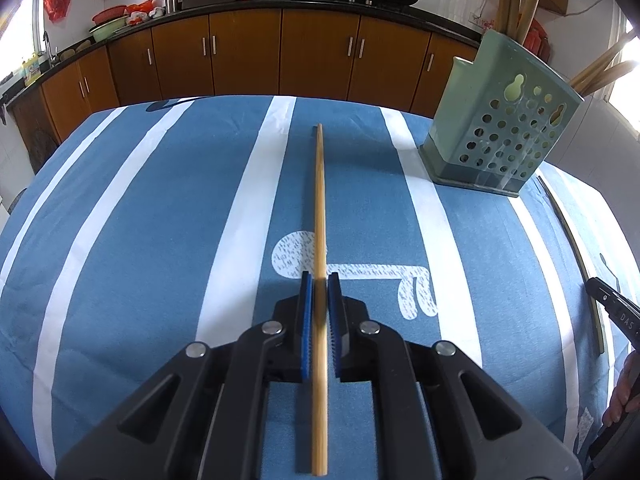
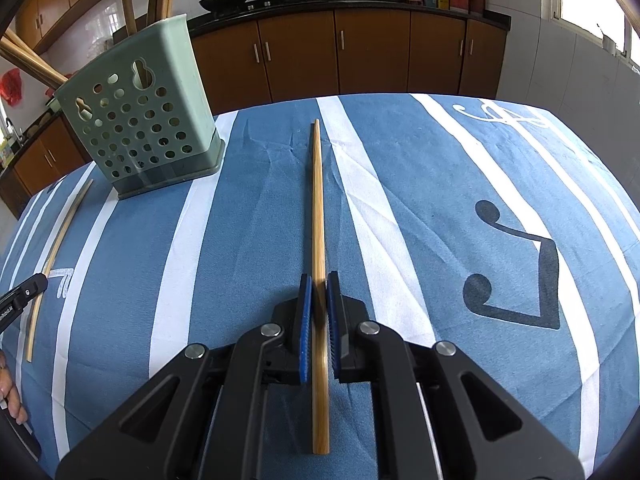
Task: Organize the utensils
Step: 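Close the right tool on a loose chopstick while the left tool grasps another, then lift both held chopsticks upright off the cloth and raise them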
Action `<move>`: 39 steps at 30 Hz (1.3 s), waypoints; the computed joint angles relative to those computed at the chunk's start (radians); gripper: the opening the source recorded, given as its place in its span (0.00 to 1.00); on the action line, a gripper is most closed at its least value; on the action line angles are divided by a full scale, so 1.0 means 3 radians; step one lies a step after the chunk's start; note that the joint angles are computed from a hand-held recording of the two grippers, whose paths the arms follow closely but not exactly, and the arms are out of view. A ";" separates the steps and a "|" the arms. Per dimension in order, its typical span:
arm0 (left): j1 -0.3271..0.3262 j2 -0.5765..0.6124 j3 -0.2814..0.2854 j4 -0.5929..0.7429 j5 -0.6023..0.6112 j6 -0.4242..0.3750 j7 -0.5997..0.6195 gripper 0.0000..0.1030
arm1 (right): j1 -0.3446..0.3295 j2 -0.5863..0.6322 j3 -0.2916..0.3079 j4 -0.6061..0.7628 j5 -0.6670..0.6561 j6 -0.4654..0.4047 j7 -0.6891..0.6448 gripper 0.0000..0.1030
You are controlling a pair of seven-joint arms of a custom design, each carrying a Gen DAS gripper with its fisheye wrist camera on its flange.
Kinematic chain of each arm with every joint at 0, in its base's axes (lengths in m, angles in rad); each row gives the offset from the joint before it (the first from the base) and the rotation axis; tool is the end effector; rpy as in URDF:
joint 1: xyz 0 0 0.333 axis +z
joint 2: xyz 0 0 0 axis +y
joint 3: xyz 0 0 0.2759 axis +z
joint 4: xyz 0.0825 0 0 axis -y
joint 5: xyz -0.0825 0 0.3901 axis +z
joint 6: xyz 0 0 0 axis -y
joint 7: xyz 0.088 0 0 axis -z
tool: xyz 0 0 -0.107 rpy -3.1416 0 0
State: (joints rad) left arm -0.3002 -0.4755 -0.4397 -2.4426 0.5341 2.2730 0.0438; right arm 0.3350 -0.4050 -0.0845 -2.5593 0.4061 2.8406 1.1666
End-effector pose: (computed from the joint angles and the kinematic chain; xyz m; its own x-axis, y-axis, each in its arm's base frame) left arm 0.3471 -0.3040 0.4513 0.4526 -0.8875 0.0869 -0.6691 -0.4024 -0.6248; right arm 0.4624 0.0966 0.4411 0.3362 -0.9350 -0.1125 -0.7352 -0.1860 -0.6518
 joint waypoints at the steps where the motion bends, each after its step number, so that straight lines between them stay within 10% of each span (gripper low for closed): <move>1: -0.0001 0.0001 0.0000 0.0001 0.0000 0.0002 -0.0003 0.10 | -0.0001 0.0000 0.0001 0.0000 0.0001 0.0000 0.0000 0.09; 39: -0.0262 -0.0197 -0.0043 -0.0061 -0.0205 -0.0279 0.0173 0.07 | 0.0106 -0.0431 -0.0224 -0.0246 0.0189 -0.0017 -0.0178 0.08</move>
State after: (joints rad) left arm -0.3788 -0.5347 -0.4526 -2.4609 0.4726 2.1892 0.0957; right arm 0.3669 -0.5343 -0.1517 -2.6330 0.4629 2.8356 1.1132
